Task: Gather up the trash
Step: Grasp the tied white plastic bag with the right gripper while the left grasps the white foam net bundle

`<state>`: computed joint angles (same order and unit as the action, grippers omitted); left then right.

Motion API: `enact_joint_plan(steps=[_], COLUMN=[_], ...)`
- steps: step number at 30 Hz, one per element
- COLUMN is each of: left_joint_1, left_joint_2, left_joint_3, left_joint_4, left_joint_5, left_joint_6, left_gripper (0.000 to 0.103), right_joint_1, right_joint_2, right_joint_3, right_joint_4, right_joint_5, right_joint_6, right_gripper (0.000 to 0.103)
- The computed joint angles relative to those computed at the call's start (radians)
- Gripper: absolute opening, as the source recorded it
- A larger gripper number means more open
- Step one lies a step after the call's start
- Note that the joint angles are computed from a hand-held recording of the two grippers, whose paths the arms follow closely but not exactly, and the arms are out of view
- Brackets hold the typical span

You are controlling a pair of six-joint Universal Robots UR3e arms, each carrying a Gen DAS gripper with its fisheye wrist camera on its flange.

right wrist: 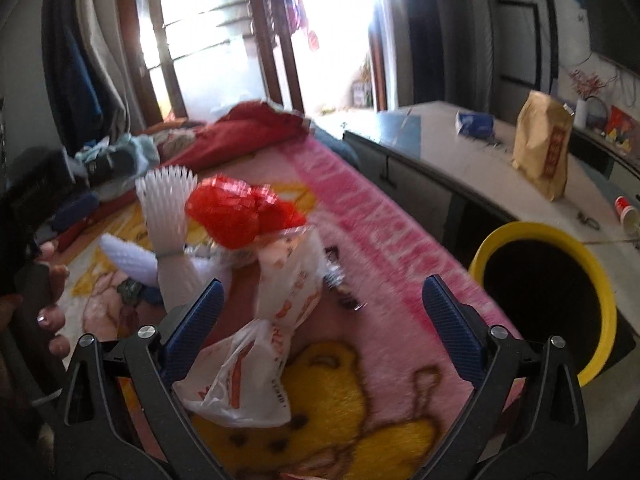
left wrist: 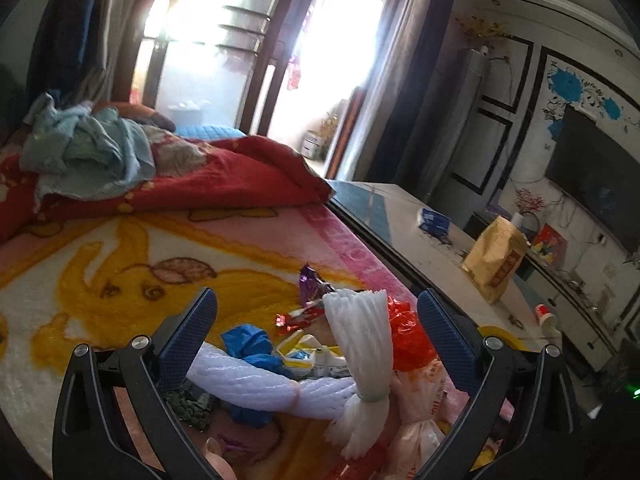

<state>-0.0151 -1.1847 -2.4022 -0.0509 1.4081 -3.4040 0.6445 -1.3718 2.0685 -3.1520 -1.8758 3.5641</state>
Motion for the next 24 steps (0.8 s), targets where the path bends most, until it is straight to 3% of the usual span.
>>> enact_joint_plan(steps=[4, 14, 16, 24], left_joint_1=[0.030, 0.122, 0.133, 0.149], left_joint_2=[-0.027, -0.165, -0.180, -0.173], left_joint_3=[-0.003, 0.041, 0.042, 0.024], left_joint_4=[0.006, 0.029, 0.030, 0.012], left_joint_5=[-0.073, -0.263, -0.296, -0.379], left_joint_6=[0.005, -0.035, -0.044, -0.041], left_gripper=[0.097, 0.093, 0.080, 0.061], right_joint_1=[-0.023, -0.077, -0.078, -0.089], right_joint_2=[0.011, 0.065, 0.064, 0.064], right_joint_3=[-0.019, -0.021, -0.016, -0.010], right_joint_4=[0.068, 0.093, 0.085, 0.086], right_joint_5=[0.091, 0.276, 0.289, 0.354], right_joint_6=[0.008, 0.036, 0.032, 0.013], right_gripper=[0.077, 0.064, 0.061, 0.051])
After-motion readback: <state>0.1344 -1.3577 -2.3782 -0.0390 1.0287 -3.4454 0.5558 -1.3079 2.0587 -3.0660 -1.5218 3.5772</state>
